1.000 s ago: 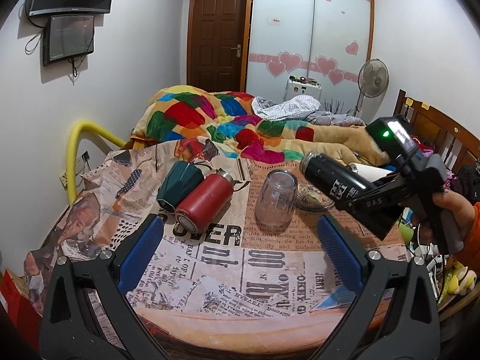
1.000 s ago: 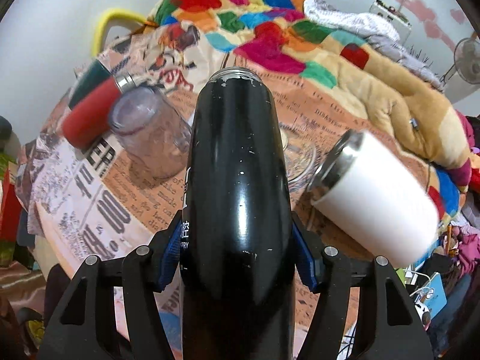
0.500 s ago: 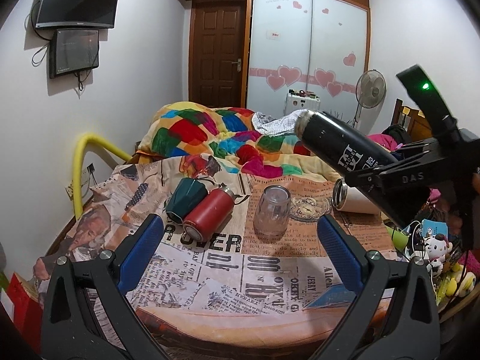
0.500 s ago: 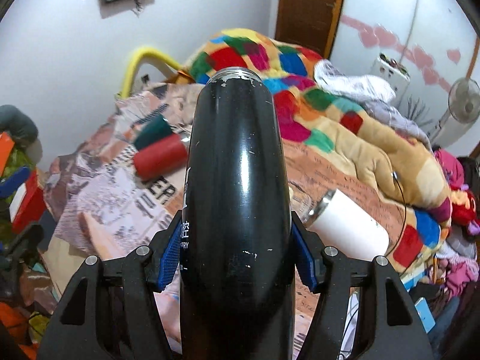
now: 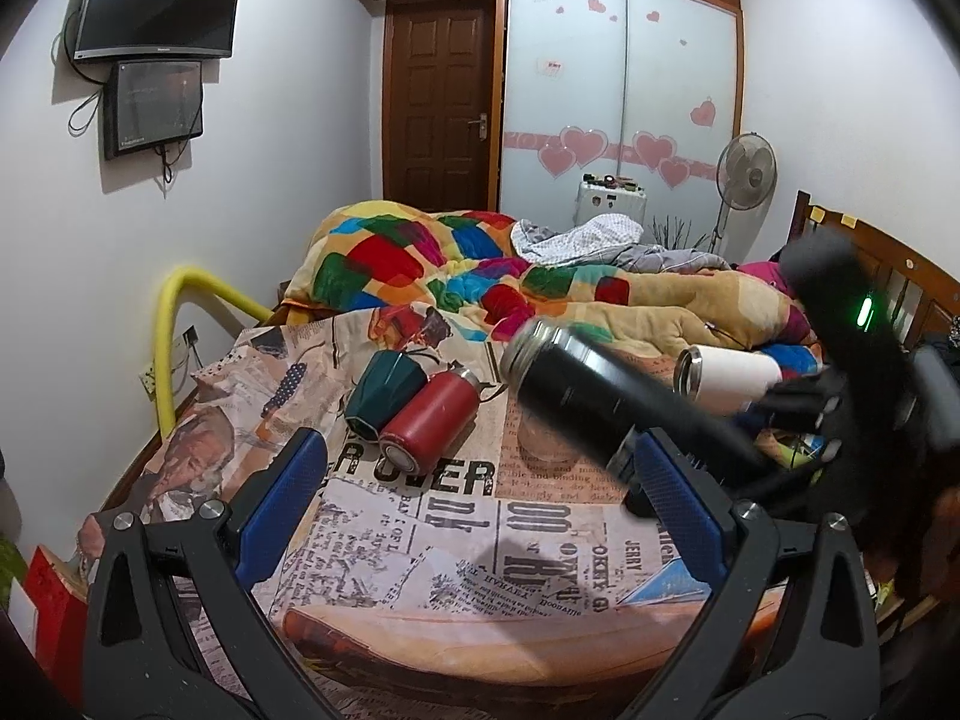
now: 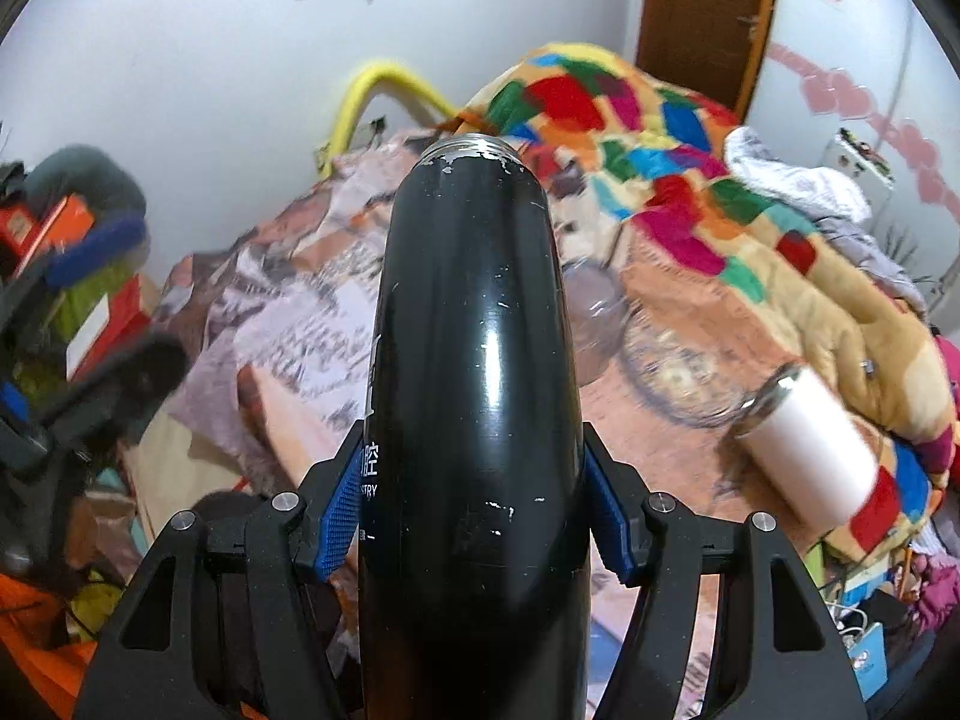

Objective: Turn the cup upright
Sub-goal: 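Lift the black thermos with the right gripper toward the left gripper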

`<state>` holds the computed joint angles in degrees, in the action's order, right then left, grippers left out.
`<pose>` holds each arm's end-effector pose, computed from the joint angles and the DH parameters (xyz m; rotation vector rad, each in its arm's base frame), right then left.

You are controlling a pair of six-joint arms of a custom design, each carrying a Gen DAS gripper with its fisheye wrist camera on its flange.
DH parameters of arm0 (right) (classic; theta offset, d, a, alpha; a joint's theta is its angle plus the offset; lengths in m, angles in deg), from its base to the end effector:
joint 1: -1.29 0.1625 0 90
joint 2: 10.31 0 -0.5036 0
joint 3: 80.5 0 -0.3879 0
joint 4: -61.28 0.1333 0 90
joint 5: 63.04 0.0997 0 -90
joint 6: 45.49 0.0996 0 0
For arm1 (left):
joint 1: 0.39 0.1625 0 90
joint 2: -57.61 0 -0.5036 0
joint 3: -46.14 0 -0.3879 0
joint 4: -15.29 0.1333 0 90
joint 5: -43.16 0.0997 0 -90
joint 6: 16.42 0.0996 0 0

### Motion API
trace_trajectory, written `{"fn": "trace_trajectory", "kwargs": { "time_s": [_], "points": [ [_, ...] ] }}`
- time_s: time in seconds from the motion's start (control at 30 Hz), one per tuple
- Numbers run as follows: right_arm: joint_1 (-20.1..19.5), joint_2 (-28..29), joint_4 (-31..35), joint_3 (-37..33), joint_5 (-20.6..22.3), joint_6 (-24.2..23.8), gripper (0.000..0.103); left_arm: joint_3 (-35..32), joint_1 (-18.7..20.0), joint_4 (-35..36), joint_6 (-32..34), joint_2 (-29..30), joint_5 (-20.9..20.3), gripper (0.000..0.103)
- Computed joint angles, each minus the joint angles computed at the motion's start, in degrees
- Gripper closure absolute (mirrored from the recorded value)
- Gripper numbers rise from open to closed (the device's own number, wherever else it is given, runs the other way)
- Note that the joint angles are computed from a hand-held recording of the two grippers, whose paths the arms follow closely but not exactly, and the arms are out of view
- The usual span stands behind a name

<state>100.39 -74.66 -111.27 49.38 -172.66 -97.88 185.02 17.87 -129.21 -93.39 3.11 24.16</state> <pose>0.1779 -0.4794 0.2029 1.3247 -2.3641 0.2040 -0.3093 -0.3416 0.1087 0.2939 2.0497 -1.2508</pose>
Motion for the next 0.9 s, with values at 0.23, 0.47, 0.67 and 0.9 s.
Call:
{"fn": "trace_trajectory", "kwargs": {
  "time_s": [0.23, 0.47, 0.67, 0.9],
  "points": [
    [-2.6, 6.5, -2.3, 0.1, -2.9, 0.0, 0.042, 0.7, 1.8, 0.2, -1.0, 0.1, -1.9, 0.0],
    [-3.2, 10.3, -6.1, 0.8, -6.5, -1.0, 0.042, 1.6, 4.8, -1.1, -1.2, 0.4, -4.8, 0.0],
    [-3.5, 11.3, -8.1, 1.1, -7.0, -2.5, 0.042, 2.6, 7.3, -5.6, 0.3, 1.3, -7.1, 0.0],
    [-4.1, 10.6, -4.2, 0.3, -5.7, -0.7, 0.041, 3.3, 9.3, -10.0, 2.4, 2.3, -9.3, 0.0]
  ]
}}
